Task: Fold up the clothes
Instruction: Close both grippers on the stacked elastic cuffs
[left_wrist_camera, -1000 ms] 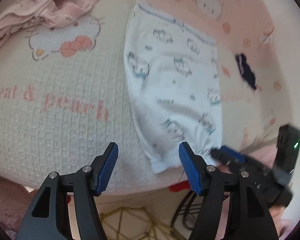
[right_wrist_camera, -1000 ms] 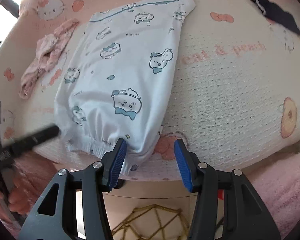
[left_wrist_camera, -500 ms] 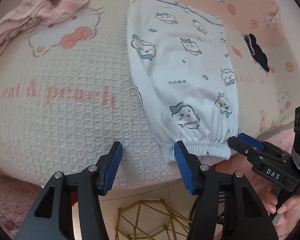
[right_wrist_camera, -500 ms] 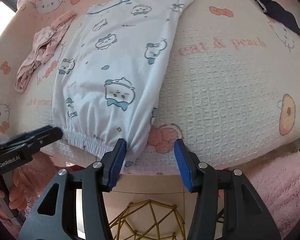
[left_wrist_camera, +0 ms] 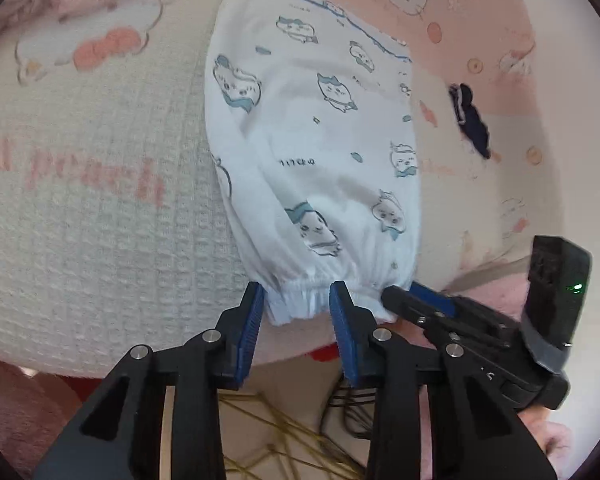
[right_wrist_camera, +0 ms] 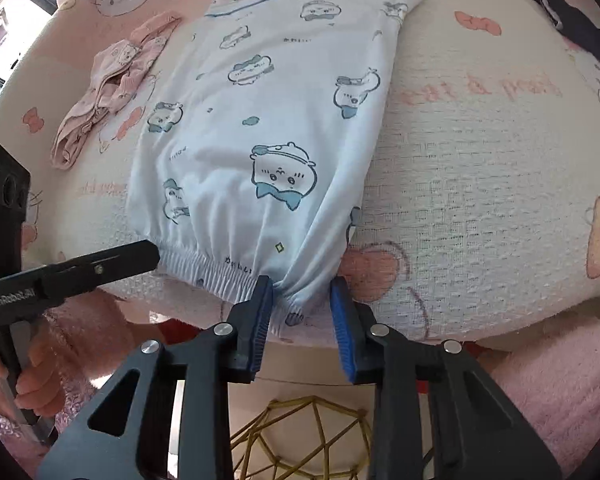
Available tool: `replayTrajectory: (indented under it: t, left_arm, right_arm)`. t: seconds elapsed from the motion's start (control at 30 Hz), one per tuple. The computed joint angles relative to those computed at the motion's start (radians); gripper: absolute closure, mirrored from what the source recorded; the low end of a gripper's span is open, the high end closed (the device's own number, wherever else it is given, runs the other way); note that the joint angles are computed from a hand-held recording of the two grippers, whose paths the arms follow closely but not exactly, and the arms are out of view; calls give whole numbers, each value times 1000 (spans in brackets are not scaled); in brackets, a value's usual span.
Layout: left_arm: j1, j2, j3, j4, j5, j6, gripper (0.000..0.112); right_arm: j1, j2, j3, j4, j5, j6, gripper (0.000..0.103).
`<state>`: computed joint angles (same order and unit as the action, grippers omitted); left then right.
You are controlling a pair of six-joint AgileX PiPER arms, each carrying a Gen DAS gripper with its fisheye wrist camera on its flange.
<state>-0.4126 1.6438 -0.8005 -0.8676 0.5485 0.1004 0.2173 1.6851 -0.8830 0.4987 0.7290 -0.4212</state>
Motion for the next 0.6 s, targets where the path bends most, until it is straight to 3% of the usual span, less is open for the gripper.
replayTrajectory:
  t: [0.1,0.17,0.2,0.27,0.3,0.37,0.4,0.47,0.53,0.6]
  left_arm:
    - [1,57,-33,3,4,-24,76]
    - [1,70,-44,-23,3,-6,66]
    - [3,76,-44,-71,6,44,52]
    - [-17,95,-75,-50,-1,31,46]
    - [-36,100,-92,7,-13,-17,48]
    - [-67,87,-93,125,-43,-121,81]
    - [-65,81,-88,132,-46,-136,85]
    - [-38,77,-65,40,-41,-64,86]
    - [-9,82,-45,-46,-29,21,85]
    - [10,92,-33,-114,-22,92,83]
  right_arm:
    - [-32,-9,34,47,-10,-44,69]
    - [-70,-21,51,83,1,-90,66]
    - [-68,-28,55,78,-2,-90,66]
    - [-6,-29,45,13,-38,-23,72]
    - [15,-25,39,-6,-50,-1,74]
    - [13,-27,37,9,-46,-11,81]
    - [12,-28,36,16,-44,-16,83]
    - [9,-30,34,31,-40,-27,83]
    - [7,-17,37,44,-46,-33,74]
    - [21,11,28,50,-62,-18,72]
